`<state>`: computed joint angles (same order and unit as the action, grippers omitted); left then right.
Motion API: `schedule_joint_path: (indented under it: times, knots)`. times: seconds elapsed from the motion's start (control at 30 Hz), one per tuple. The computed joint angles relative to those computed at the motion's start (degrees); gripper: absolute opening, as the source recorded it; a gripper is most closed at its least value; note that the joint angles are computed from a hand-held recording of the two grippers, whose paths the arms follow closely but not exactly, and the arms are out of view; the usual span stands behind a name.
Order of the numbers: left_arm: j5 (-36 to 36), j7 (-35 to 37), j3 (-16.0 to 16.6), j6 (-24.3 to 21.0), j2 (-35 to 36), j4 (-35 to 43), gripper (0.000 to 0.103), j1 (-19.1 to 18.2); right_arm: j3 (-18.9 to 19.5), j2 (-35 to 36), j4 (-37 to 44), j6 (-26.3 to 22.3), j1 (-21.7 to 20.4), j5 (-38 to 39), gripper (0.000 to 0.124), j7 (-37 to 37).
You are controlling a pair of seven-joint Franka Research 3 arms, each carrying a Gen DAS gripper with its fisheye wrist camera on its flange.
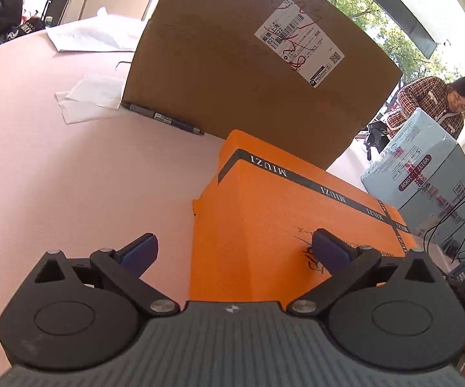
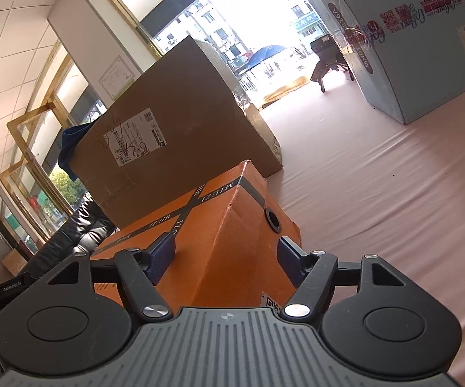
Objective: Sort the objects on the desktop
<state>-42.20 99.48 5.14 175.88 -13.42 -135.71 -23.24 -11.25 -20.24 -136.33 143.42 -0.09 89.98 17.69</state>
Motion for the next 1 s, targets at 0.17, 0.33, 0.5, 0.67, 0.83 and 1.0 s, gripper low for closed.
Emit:
schedule_joint_path:
  times: [0.17,0.33,0.5,0.67,0.83,1.0]
  knots:
    - [-6.67,6.38,1.23,-0.21,0.08,0.63,0.103,-1.74,0.58,0.51,-0.50,2.05,0.24,3.19,0.087,-0.10]
    - [3.58,-2.84,-3.53,-1.88,-1.66,-0.79,0.103,4.29,-2.85,4.06,2.41,-11.10,-2.18,-5.15,0.087,14.28]
    - [-3.58,6.43,2.75,-7.67,-1.43,1.89,0.100,-1.71,-1.48,2.57,3.13,-10.15,-3.20,-7.74,0.083,13.63]
    - [-2.83,7.00,-1.44,-9.92,-0.24,3.52,0.096,1.32,0.10,2.55,5.32,-9.89,-3.04,-15.11,0.062,19.73]
    - [7.28,-5.05,-7.12,-6.13,-1.61,1.42,0.075,6.69,1.05,0.11,3.25,-2.20,-0.56,-15.77,0.055,18.55]
    - [1.21,-1.08,-1.97,-3.85,-2.31,0.35,0.063,1.64,-0.16,0.19,3.14,-1.32,0.87,-15.21,0.052,19.22]
